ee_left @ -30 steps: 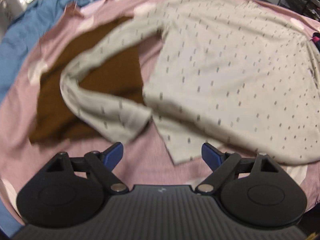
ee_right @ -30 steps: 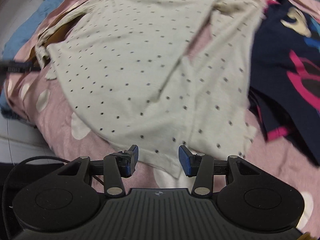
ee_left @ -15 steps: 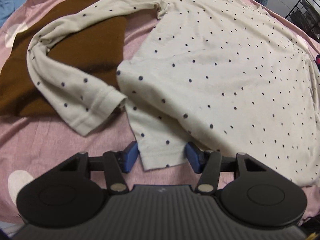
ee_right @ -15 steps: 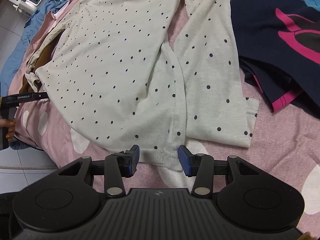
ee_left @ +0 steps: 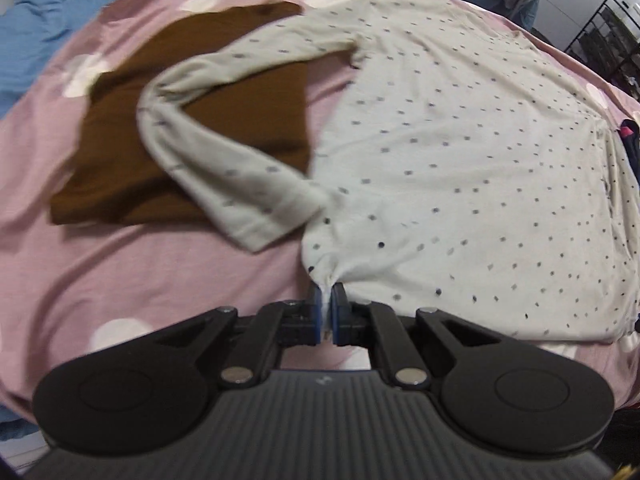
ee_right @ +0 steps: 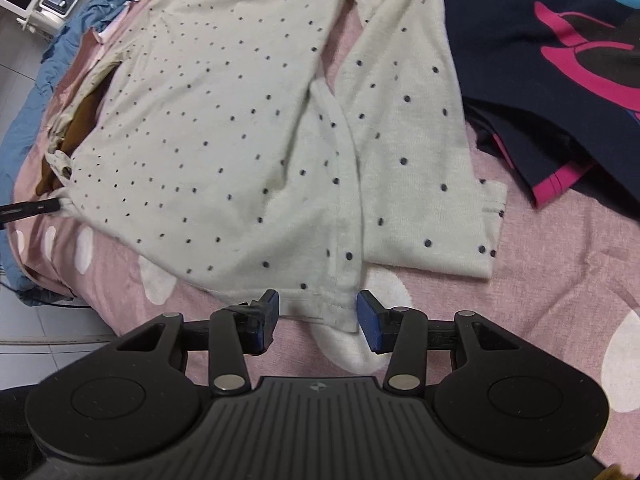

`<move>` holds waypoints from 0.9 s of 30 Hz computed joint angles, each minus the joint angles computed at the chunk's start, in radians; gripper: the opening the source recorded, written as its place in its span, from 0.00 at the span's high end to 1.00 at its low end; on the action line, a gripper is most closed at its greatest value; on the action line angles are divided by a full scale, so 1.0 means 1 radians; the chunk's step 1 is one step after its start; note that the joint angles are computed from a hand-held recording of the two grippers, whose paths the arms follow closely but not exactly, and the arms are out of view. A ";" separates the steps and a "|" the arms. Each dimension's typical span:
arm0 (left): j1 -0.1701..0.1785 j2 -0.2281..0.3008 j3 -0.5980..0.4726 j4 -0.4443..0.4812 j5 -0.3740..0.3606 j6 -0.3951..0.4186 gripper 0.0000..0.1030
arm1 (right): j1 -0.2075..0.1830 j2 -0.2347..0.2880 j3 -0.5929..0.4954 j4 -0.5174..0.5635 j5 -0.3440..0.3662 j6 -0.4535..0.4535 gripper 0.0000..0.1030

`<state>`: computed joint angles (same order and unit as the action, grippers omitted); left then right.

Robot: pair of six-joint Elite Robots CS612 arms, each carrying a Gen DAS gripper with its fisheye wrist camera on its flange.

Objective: Fold small clothes

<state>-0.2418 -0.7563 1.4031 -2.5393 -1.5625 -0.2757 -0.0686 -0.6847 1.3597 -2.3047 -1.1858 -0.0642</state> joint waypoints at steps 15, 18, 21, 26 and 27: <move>-0.004 0.028 -0.049 0.117 0.037 0.080 0.96 | 0.007 0.041 -0.039 0.023 0.074 0.006 0.68; -0.002 0.031 -0.056 0.126 0.039 0.086 0.96 | -0.003 0.031 -0.034 0.047 0.150 -0.003 0.93; 0.000 0.019 -0.049 0.130 0.039 0.096 0.95 | -0.014 0.004 -0.031 0.131 0.203 -0.082 0.93; 0.004 0.018 -0.046 0.167 0.025 0.097 0.95 | -0.020 -0.026 -0.038 0.327 0.209 -0.249 0.94; 0.004 0.022 -0.049 0.178 0.021 0.097 0.95 | -0.022 -0.022 -0.038 0.337 0.211 -0.226 0.94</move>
